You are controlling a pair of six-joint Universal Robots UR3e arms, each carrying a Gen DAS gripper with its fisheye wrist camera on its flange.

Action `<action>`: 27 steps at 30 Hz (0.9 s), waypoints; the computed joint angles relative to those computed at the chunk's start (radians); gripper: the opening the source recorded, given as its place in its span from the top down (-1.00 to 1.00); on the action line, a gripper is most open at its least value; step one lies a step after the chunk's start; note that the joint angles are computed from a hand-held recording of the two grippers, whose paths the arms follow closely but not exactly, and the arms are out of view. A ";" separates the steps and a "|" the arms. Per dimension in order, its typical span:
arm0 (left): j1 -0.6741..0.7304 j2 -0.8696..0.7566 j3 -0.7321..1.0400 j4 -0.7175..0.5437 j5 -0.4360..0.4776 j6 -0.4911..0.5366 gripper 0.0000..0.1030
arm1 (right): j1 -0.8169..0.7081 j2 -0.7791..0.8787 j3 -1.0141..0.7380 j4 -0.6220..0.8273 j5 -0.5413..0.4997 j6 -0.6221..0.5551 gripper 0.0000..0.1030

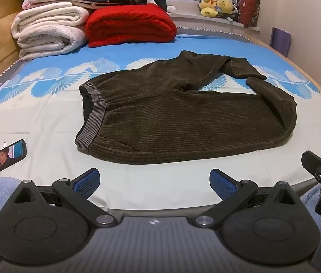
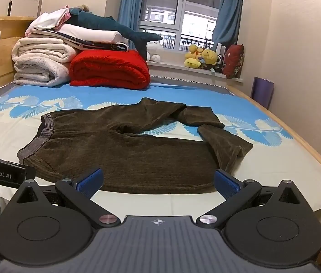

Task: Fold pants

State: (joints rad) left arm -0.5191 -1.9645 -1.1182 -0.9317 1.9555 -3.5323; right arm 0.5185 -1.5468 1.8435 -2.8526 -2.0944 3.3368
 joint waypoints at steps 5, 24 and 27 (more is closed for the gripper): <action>0.002 0.004 0.005 -0.010 -0.005 -0.002 -0.99 | -0.010 -0.008 0.013 -0.003 0.013 -0.002 -0.99; 0.002 -0.004 0.014 -0.014 -0.013 0.009 -0.99 | -0.020 -0.007 0.013 0.005 0.032 -0.004 -0.99; 0.002 -0.007 0.018 -0.015 -0.013 0.012 -0.99 | -0.019 -0.006 0.013 0.005 0.032 -0.003 -0.99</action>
